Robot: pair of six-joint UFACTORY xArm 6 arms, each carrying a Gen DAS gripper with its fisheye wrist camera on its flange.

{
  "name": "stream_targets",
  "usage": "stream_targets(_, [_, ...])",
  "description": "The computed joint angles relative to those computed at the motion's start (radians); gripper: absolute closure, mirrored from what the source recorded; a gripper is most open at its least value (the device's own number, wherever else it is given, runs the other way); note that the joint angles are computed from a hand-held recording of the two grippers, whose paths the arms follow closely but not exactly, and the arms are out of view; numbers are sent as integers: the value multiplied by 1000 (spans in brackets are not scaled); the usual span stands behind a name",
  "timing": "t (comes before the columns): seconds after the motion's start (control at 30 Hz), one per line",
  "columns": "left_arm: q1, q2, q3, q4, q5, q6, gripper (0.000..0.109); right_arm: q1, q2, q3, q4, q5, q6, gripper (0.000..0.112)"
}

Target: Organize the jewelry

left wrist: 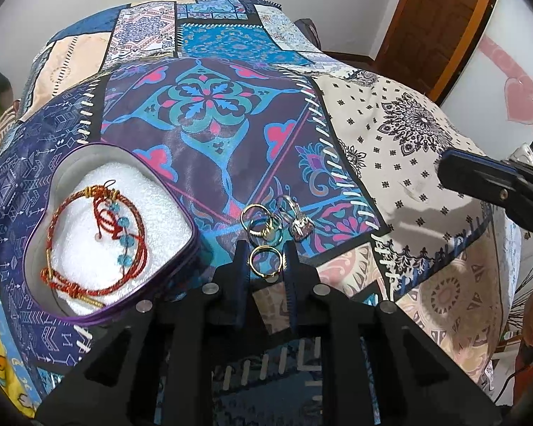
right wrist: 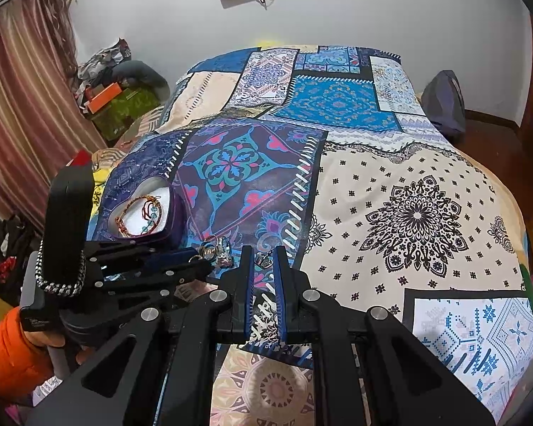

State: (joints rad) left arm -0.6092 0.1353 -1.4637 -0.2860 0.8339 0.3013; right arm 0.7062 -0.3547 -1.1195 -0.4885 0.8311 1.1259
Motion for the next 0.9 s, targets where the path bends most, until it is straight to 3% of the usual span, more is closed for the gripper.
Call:
stream_targets(0.53, [68, -169, 84, -79, -62, 54, 91, 32, 88, -141, -69, 2, -3, 103])
stream_targets(0.9, [142, -205, 69, -124, -105, 86, 91, 47, 216, -298, -84, -34, -52, 103])
